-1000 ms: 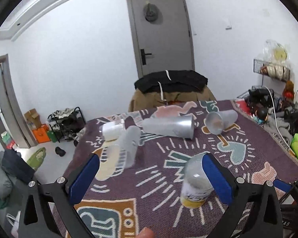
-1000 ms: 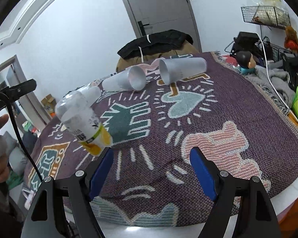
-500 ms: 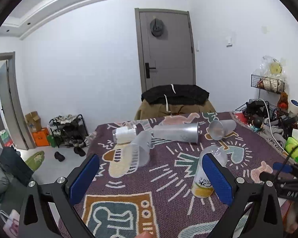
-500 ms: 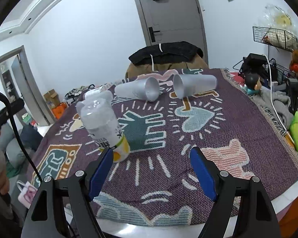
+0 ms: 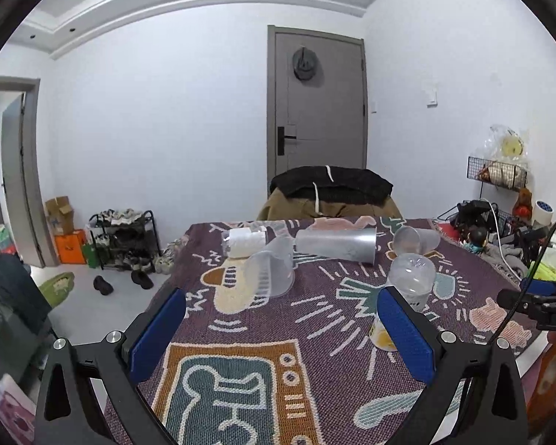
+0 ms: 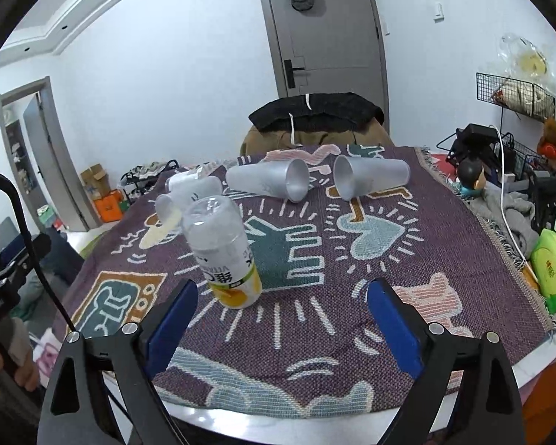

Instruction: Flip cup upside down

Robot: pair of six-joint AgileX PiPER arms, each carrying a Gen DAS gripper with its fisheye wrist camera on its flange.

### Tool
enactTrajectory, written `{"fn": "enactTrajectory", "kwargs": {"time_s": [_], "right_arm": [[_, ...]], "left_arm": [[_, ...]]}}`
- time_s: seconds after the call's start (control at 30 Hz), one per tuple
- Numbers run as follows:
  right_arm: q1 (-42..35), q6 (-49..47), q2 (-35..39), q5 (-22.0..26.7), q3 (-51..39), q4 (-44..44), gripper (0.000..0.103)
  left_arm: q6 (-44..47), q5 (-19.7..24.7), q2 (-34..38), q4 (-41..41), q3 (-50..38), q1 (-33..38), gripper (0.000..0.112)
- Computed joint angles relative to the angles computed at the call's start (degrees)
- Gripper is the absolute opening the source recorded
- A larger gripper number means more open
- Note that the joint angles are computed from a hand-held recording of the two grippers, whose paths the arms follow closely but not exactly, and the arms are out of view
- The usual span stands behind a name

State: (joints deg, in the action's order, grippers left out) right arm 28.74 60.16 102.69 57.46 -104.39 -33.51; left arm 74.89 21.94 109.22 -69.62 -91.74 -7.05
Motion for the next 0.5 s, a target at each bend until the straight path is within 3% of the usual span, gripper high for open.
{"fn": "enactTrajectory", "kwargs": {"time_s": [0.1, 0.17, 0.2, 0.3, 0.5], "right_arm": [[0.7, 1.6, -0.8, -0.9, 2.2, -0.9, 0.095], [0.3, 2.2, -2.3, -3.8, 5.0, -0.3, 0.096], [0.2, 2.5, -3.1, -5.3, 6.4, 0.1, 0.102], [0.6, 4.4, -4.9, -7.9, 9.4, -1.6, 0.103], [2.3, 7.7, -5.0, -8.3, 9.9, -6.4, 0.103]], "left_arm": [[-0.6, 0.6, 0.5, -0.3, -0.2, 0.8, 0.103], [-0.6, 0.2, 0.6, -0.5, 0.0, 0.9, 0.103], [-0.3, -0.5, 0.6, -0.6, 0.2, 0.7, 0.103], [-0.5, -1.4, 0.4, 0.4, 0.5, 0.3, 0.103], [11.8, -1.2, -1.5, -9.9, 4.2, 0.9, 0.103]]}}
